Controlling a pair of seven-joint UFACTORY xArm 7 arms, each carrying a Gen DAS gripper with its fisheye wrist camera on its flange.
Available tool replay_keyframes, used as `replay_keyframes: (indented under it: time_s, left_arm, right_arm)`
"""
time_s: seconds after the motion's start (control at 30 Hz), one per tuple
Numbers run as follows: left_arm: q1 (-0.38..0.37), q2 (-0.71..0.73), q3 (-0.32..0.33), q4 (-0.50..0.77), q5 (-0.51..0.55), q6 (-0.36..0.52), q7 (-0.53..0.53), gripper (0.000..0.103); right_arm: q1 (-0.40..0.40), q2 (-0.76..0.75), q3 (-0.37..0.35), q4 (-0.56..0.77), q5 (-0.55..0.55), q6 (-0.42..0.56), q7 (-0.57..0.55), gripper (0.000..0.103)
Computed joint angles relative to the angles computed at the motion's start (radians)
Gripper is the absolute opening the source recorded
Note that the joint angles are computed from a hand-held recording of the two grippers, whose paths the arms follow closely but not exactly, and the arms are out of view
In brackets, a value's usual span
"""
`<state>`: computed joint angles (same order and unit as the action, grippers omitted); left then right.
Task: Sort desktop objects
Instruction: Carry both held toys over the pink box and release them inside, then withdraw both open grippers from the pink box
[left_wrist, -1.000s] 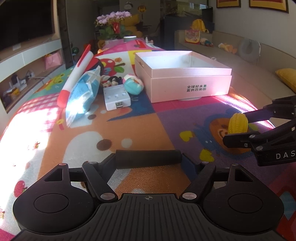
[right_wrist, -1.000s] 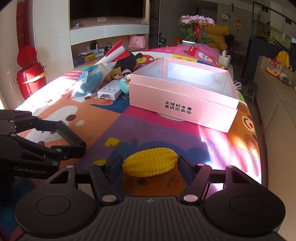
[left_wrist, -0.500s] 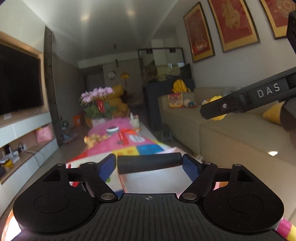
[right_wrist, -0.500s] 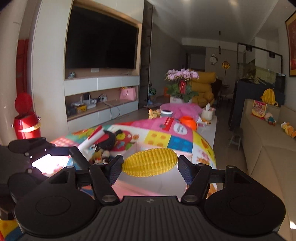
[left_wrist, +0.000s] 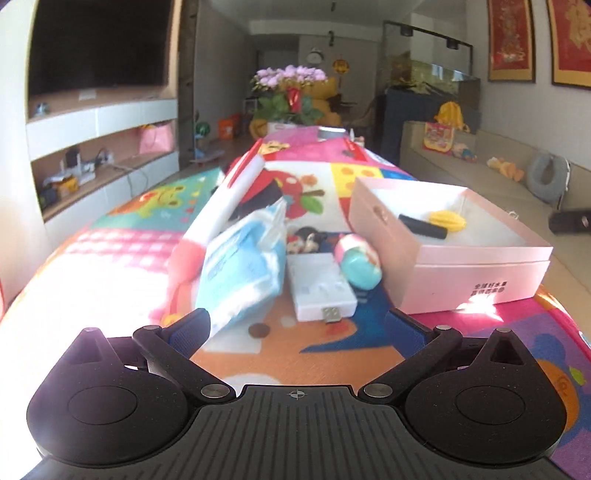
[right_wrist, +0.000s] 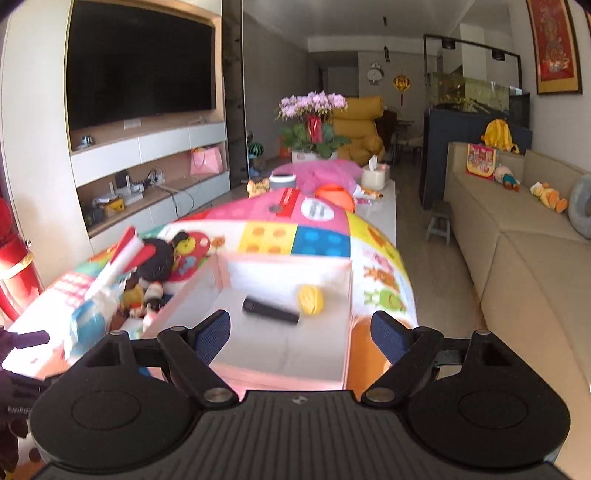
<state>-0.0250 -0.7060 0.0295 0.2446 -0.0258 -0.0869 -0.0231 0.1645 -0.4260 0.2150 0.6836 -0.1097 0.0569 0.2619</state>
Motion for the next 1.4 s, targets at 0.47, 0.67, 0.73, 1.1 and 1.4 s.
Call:
replay_keyframes:
  time_s: [0.47, 0.67, 0.73, 1.1, 1.4]
  left_arm:
    - [0.006, -0.022, 0.068, -0.058, -0.088, -0.110, -0.108, 0.103]
    - [0.021, 0.019, 0.062, -0.031, -0.082, -0.094, -0.160, 0.103]
    - [0.007, 0.020, 0.085, -0.036, -0.082, -0.105, -0.169, 0.103]
    - [0.134, 0.012, -0.050, -0.028, -0.051, -0.052, -0.236, 0.103]
    - [0.113, -0.003, 0.001, -0.045, -0.059, -0.068, -0.269, 0.103]
  right_arm:
    - [-0.449, -0.250, 0.597, -0.292, 0.062, -0.233, 0.476, 0.095]
    - [-0.445, -0.240, 0.574, -0.305, 0.048, -0.271, 0.496, 0.099]
    - [-0.421, -0.228, 0.547, -0.311, 0.049, -0.283, 0.494, 0.103]
    - [-0.229, -0.134, 0.347, -0.311, 0.047, -0.283, 0.404, 0.103]
    - [-0.386, -0.245, 0.542, -0.326, 0.104, -0.293, 0.420, 0.103]
